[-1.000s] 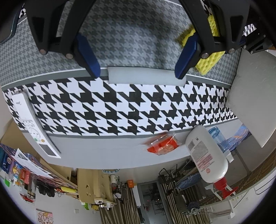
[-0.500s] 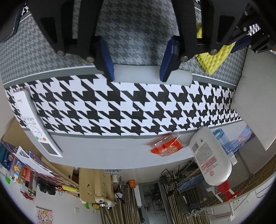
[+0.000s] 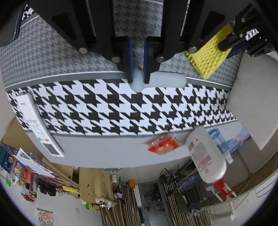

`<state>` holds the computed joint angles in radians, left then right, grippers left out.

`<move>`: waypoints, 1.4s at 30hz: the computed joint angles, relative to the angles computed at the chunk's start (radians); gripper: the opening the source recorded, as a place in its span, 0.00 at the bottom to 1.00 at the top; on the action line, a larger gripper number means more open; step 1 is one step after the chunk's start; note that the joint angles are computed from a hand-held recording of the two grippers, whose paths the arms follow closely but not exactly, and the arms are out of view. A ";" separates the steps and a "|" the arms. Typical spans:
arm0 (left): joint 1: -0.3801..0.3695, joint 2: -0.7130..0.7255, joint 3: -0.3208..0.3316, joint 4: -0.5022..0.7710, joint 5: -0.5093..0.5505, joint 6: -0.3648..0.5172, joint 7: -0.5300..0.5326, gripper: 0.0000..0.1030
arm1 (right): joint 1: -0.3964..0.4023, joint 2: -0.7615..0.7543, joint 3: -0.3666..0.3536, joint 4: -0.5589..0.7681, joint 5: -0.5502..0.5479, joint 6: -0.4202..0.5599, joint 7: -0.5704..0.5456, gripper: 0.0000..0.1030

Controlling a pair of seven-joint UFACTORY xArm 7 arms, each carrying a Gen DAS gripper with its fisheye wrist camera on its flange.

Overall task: Organize soft objects
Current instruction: 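Lift the net with the left tool while the right gripper grasps the white foam roll, then carry the yellow net over the box with the left tool while the right holds the roll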

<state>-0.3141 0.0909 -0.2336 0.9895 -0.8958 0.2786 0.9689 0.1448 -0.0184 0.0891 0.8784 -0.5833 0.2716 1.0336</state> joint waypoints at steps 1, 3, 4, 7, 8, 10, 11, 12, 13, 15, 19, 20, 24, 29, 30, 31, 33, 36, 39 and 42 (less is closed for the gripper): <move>0.001 0.000 -0.001 0.000 -0.006 0.000 0.005 0.13 | 0.000 -0.011 0.001 -0.006 -0.006 -0.005 0.008 0.13; 0.003 -0.008 -0.002 -0.003 -0.026 0.000 0.022 0.13 | -0.001 -0.022 0.006 -0.009 -0.013 -0.005 0.019 0.13; 0.003 -0.011 -0.002 -0.004 -0.036 0.000 0.031 0.13 | -0.003 -0.031 0.009 -0.015 -0.019 -0.013 0.027 0.13; 0.000 -0.026 0.002 -0.012 -0.067 0.000 0.059 0.13 | -0.011 -0.054 0.023 -0.023 -0.040 -0.017 0.050 0.13; -0.002 -0.032 0.004 -0.015 -0.078 -0.001 0.068 0.13 | -0.014 -0.060 0.029 -0.023 -0.044 -0.016 0.058 0.13; -0.007 -0.046 0.009 -0.021 -0.105 -0.002 0.090 0.13 | -0.022 -0.082 0.042 -0.028 -0.064 -0.018 0.076 0.13; -0.010 -0.052 0.012 -0.024 -0.118 0.000 0.104 0.13 | -0.028 -0.091 0.050 -0.032 -0.078 -0.022 0.087 0.13; -0.014 -0.059 0.015 -0.027 -0.135 0.000 0.119 0.13 | -0.032 -0.099 0.056 -0.035 -0.086 -0.027 0.093 0.13; -0.018 -0.065 0.018 -0.030 -0.147 -0.003 0.132 0.13 | -0.037 -0.108 0.062 -0.039 -0.090 -0.034 0.096 0.13; -0.028 -0.078 0.024 -0.037 -0.166 -0.007 0.155 0.13 | -0.048 -0.119 0.078 -0.041 -0.105 -0.037 0.110 0.13; -0.044 -0.102 0.039 -0.049 -0.198 -0.013 0.183 0.13 | -0.069 -0.146 0.105 -0.050 -0.139 -0.040 0.146 0.13; -0.047 -0.107 0.043 -0.052 -0.200 -0.014 0.183 0.13 | -0.073 -0.151 0.110 -0.050 -0.142 -0.039 0.151 0.13; -0.060 -0.129 0.056 -0.062 -0.207 -0.022 0.184 0.13 | -0.088 -0.176 0.128 -0.063 -0.148 -0.055 0.162 0.13; -0.076 -0.159 0.075 -0.072 -0.239 -0.027 0.218 0.13 | -0.117 -0.201 0.162 -0.070 -0.176 -0.056 0.199 0.13; -0.079 -0.164 0.078 -0.072 -0.242 -0.028 0.221 0.13 | -0.120 -0.205 0.168 -0.071 -0.178 -0.056 0.203 0.13; -0.082 -0.170 0.082 -0.074 -0.252 -0.029 0.229 0.13 | -0.122 -0.210 0.173 -0.072 -0.179 -0.055 0.205 0.13; -0.086 -0.181 0.088 -0.077 -0.254 -0.032 0.232 0.13 | -0.131 -0.218 0.185 -0.074 -0.191 -0.056 0.221 0.13; -0.095 -0.194 0.096 -0.082 -0.261 -0.043 0.241 0.13 | -0.149 -0.227 0.210 -0.073 -0.225 -0.055 0.252 0.13; -0.106 -0.206 0.101 -0.089 -0.262 -0.067 0.253 0.13 | -0.166 -0.236 0.238 -0.064 -0.285 -0.037 0.296 0.13; -0.111 -0.218 0.114 -0.090 -0.264 -0.057 0.253 0.13 | -0.167 -0.244 0.241 -0.066 -0.322 -0.044 0.332 0.13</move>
